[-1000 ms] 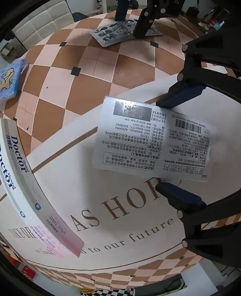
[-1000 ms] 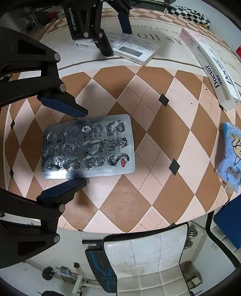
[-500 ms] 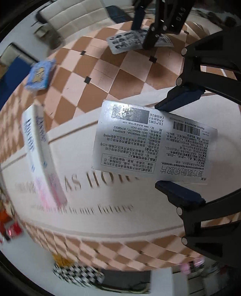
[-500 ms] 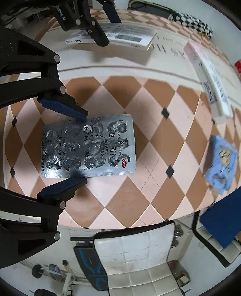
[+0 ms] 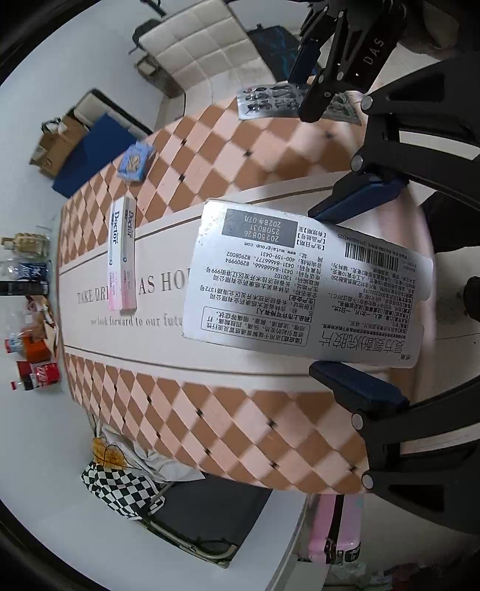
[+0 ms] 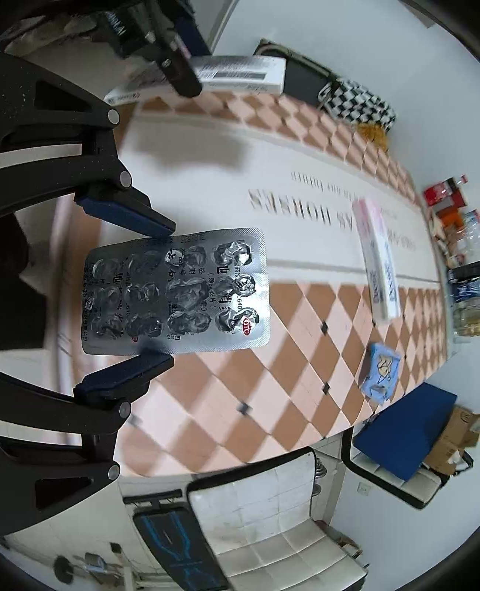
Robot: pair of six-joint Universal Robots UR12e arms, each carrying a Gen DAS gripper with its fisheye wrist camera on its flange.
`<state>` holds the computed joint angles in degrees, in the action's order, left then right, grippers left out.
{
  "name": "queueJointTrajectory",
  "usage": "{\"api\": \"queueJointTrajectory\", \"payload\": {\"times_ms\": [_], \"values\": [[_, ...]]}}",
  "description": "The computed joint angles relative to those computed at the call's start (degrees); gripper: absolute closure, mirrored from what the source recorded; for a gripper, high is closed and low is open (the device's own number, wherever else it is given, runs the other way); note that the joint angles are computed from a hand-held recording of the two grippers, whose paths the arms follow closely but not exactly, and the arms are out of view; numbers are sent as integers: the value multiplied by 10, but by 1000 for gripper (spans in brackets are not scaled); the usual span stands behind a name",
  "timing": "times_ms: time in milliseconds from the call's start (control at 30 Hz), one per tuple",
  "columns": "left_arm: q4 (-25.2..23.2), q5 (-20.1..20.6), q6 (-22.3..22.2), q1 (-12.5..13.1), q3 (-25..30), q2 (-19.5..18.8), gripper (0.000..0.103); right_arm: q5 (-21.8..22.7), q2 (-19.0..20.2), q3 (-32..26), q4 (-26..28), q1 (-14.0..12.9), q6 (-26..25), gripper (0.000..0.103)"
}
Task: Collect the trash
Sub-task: 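Carry the leaflet and blister pack over the trash bin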
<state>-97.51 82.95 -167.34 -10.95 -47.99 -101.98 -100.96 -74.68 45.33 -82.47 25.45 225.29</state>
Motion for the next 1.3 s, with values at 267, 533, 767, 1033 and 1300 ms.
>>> {"api": "queueJointTrajectory", "payload": {"times_ms": [267,533,767,1033,1300], "values": [[-35,-81,77,74,-122,107,30,-37,-13,19,-21,108,160,37],[-140,-118,91,129,-233,169,30,32,-57,151,-83,167,273,37],[-105,-124,29,125,-367,173,30,115,-108,348,-217,154,345,37],[35,-125,-24,87,-464,113,30,148,-107,513,-401,107,354,37],[109,-123,-21,68,-477,44,29,186,-51,585,-534,63,311,37]]}}
